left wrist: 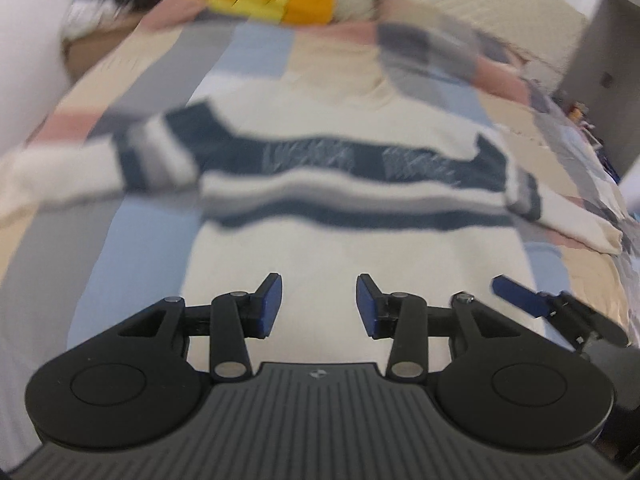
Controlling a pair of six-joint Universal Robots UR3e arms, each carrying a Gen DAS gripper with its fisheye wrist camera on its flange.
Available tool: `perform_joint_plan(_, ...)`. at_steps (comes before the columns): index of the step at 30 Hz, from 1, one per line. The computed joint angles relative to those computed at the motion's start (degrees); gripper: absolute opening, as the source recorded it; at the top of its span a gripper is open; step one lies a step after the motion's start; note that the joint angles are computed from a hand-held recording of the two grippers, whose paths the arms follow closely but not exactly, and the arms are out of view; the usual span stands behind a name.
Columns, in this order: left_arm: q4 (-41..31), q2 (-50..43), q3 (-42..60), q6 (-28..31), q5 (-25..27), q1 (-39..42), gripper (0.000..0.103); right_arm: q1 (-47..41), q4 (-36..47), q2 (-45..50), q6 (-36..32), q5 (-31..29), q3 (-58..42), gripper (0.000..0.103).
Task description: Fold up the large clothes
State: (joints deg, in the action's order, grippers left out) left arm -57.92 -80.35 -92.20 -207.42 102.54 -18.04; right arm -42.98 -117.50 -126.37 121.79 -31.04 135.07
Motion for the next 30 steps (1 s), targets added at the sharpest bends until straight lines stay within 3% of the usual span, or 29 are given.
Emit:
perform_joint_plan(4,2.44,-7.51,8.14,0.92,2.97,-4.49,0.047,-6.13,0.40,2.96,0.38,3.22,-2.92,0.056)
perform_joint_plan(7,4.04,-13.16,13.84,0.65,4.96,-7.73,0.047,-8.34,-9.56,6.95,6.64,3.70,-2.74,0.056)
perform_joint_plan(12,12.27,-21.10,16.64,1.65,2.90,-9.61,0.047,-11.74,-22.41,11.80,13.40,3.82,-2.28,0.056)
perform_joint_plan(17,21.96,-27.79,15.13,5.58,5.67,-11.87,0.047,-14.14,-34.25,20.09,18.80,2.69,-4.31,0.056)
perform_joint_plan(26,31.28,-31.30,4.09,3.35,-0.29,-7.65,0.047,-14.79,-48.85,45.41,30.71,-3.51,-16.70,0.056)
perform_joint_plan(30,32.96,-32.94,2.03,2.30,-0.90,-6.67,0.047,-13.33,-53.66,58.45,38.59,-10.07,-25.89,0.060)
